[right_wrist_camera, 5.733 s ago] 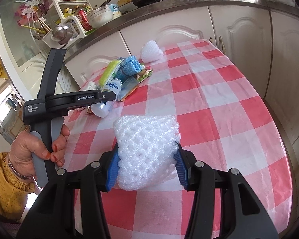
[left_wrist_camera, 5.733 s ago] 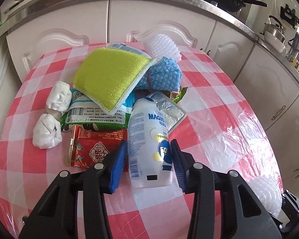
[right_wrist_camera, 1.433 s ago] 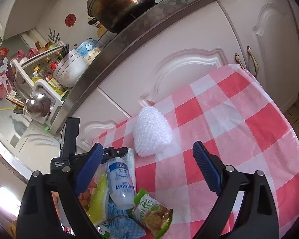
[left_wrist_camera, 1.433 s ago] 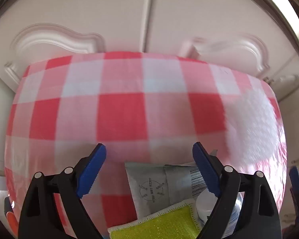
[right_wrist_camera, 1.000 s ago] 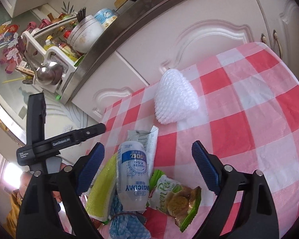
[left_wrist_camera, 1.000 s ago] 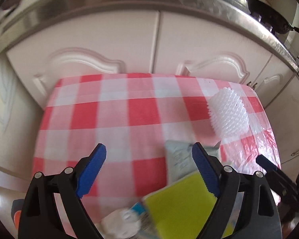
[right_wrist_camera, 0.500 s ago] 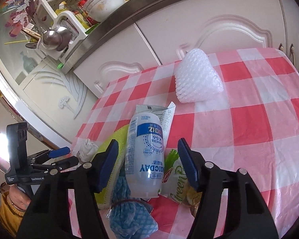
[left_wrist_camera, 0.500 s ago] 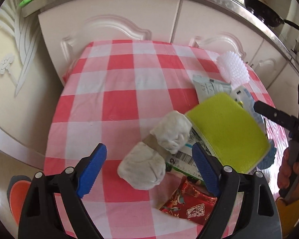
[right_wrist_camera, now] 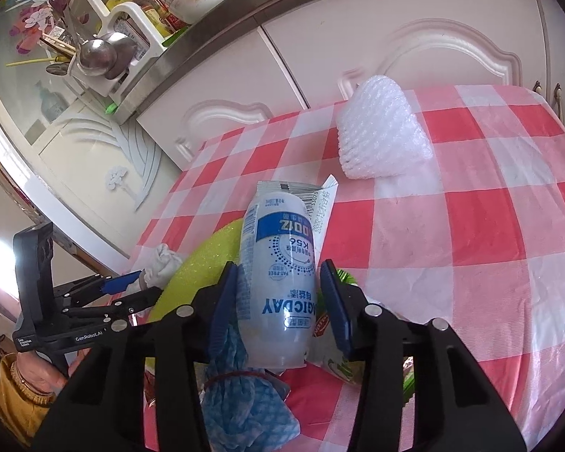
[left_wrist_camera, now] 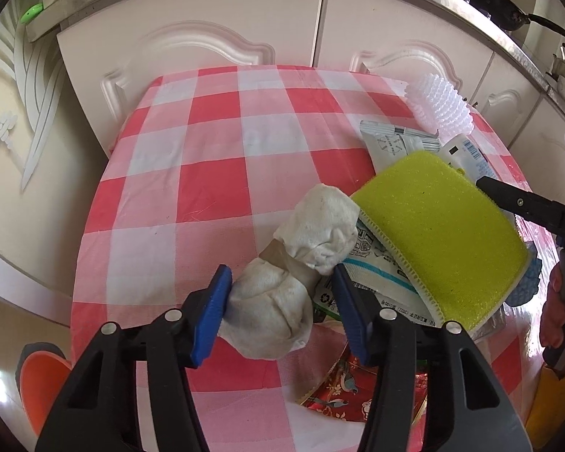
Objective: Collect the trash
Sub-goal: 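Grasp the white cloth bundle with the left gripper while the right gripper grasps the white bottle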
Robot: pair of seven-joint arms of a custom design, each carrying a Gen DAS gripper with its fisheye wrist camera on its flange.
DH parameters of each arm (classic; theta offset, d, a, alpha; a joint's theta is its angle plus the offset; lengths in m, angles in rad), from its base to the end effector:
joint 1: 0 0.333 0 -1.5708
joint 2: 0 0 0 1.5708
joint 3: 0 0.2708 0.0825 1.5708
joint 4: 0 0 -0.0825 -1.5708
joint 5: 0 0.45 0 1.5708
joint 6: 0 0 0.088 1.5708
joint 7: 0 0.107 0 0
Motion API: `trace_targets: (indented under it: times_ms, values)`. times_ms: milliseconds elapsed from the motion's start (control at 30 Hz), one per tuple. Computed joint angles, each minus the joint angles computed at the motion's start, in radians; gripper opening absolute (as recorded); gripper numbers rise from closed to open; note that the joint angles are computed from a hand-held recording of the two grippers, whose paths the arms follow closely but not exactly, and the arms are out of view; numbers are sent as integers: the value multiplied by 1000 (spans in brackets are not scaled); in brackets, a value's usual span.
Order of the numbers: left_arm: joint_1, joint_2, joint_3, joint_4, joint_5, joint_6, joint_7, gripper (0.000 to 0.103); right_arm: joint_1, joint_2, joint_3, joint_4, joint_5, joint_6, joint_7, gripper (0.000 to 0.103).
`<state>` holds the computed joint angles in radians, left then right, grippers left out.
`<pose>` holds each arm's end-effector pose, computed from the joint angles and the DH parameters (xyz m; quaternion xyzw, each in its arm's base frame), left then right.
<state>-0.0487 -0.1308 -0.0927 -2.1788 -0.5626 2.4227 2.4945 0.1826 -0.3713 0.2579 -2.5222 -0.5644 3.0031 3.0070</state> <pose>0.5991 -0.0880 0.4117 -0.4016 0.8725 -0.2654 0.0843 0.4673 0.2616 0.4141 -0.4836 0.7654 -0.1313 0.4038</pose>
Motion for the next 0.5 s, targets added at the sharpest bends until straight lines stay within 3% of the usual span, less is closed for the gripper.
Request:
trace_targets:
  times_ms: [133, 300, 500]
  values:
    - [2, -1, 1, -7, 6, 17, -27, 43, 21, 4, -24, -11, 45, 33, -16, 45]
    - [1, -8, 6, -17, -21, 25, -19, 40, -31, -10, 28, -22, 24, 52, 32, 44]
    - [7, -21, 22, -19, -85, 7, -8, 39, -131, -76, 131, -36, -56, 44, 151, 44]
